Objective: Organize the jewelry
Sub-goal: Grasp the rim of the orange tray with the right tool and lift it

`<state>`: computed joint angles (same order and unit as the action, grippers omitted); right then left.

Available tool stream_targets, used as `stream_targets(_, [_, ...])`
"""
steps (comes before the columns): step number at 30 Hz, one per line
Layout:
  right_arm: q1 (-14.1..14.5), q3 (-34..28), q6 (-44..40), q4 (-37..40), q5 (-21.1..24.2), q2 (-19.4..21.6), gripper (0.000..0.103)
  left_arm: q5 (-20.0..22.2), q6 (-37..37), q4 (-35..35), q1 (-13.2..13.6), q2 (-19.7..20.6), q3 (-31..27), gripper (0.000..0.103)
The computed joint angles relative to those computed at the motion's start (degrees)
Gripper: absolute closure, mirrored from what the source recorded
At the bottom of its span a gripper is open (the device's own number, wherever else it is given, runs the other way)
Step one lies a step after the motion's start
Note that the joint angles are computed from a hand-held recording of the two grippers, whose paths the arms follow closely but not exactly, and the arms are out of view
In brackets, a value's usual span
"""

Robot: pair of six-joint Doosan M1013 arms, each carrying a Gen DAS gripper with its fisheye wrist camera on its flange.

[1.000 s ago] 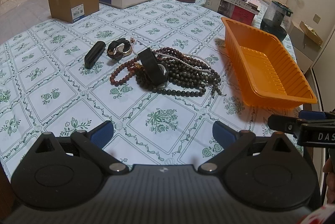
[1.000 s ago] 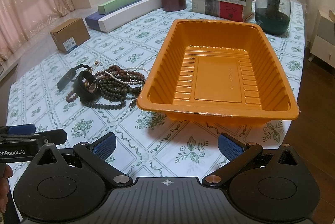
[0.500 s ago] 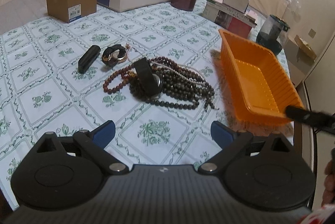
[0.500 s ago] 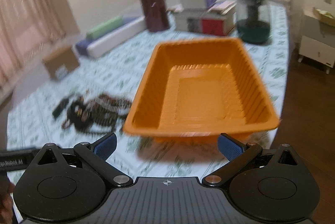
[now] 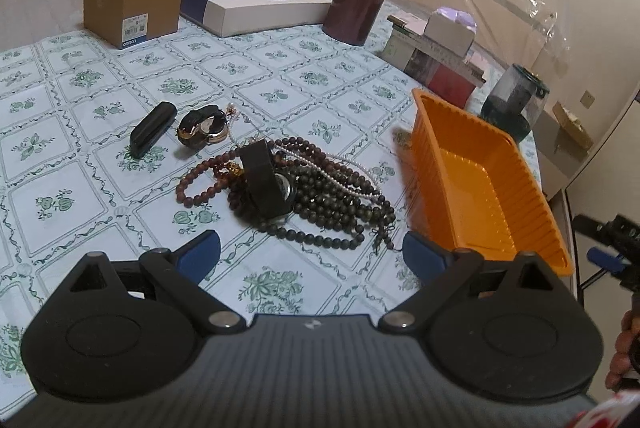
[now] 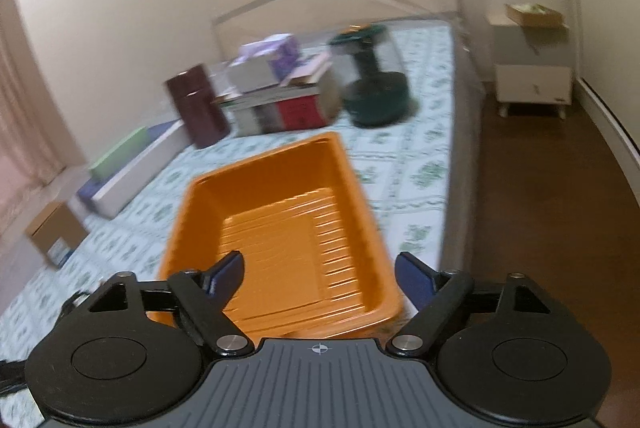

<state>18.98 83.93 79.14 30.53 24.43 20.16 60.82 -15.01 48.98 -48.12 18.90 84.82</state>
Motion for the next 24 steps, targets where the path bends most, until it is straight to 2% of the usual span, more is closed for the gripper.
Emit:
stream_targets(4, [-0.9, -0.1, 2.1, 0.6, -0.4, 1.0, 0.04, -0.9, -1.2, 0.5, 0.2, -0.1, 0.4, 0.006])
stream_targets(6, [-1.2, 0.1, 2.7, 1.2, -0.8, 1.5, 0.05, -1.1, -1.3, 0.4, 0.3, 0.0, 0.4, 0.006])
stream_targets(10, [-1.5, 0.2, 3.0, 2.8, -0.8, 2.6, 0.059, -1.2, -0.4, -0.4, 0.4, 0.3, 0.2, 0.006])
stream_targets(15, [-1.9, 0.2, -0.1, 8.4, -0.1, 3.8, 0.076, -1.6, 0.1, -0.9, 0.7, 0.5, 0.1, 0.006])
stream_targets(20, [-2.3, 0.5, -2.3, 13.3, 0.2, 4.4, 0.083, -1.7, 0.8, -1.7, 1.0, 1.0, -0.4, 0.006])
stream_targets(24, [-2.9, 0.3, -5.0, 18.5, 1.9, 4.9, 0.084, -2.1, 1.0, -1.9, 1.1, 1.2, -0.5, 0.006])
